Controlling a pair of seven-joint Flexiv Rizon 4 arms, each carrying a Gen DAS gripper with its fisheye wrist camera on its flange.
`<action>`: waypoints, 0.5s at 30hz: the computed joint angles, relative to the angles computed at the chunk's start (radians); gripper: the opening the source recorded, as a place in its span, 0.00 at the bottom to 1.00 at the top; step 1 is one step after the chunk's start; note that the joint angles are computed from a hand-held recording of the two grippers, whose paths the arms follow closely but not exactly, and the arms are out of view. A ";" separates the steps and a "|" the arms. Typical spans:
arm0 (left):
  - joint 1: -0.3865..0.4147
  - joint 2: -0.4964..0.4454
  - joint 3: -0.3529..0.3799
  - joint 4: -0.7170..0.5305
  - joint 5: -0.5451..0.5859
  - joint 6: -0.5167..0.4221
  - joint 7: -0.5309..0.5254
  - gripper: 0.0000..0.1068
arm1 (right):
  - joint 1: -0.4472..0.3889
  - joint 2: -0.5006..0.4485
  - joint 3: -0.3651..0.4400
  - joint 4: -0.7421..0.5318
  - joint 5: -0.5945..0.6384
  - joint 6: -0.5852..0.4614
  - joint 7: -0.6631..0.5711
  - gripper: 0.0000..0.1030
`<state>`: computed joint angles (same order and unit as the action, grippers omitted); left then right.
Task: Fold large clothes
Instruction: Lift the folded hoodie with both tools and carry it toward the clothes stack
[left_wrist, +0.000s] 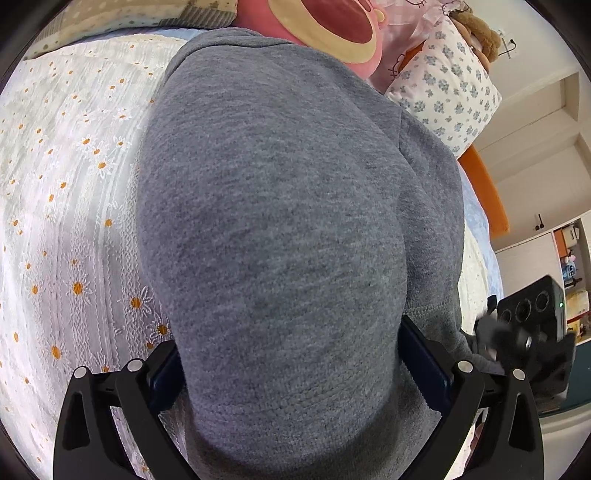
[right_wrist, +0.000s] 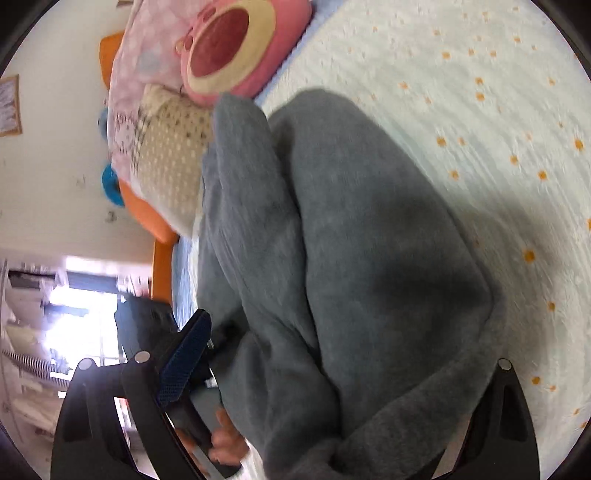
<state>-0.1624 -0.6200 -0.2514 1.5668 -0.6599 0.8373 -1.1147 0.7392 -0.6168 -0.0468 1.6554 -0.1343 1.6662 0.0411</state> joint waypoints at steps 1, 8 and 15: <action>0.004 0.000 -0.005 0.004 -0.008 0.003 0.006 0.95 | 0.025 -0.001 -0.026 -0.011 0.029 -0.018 -0.016 0.89; 0.004 0.012 -0.015 0.038 -0.027 0.048 0.044 0.95 | 0.037 -0.037 -0.067 -0.073 -0.072 -0.149 0.071 0.87; -0.018 0.049 -0.021 0.111 -0.025 0.185 0.108 0.88 | 0.011 -0.019 -0.042 -0.056 -0.178 -0.170 0.051 0.52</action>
<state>-0.1809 -0.5708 -0.2725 1.6774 -0.6851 1.0222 -1.0064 0.7505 -0.6362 -0.0883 1.5997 -0.3126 1.4967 0.0926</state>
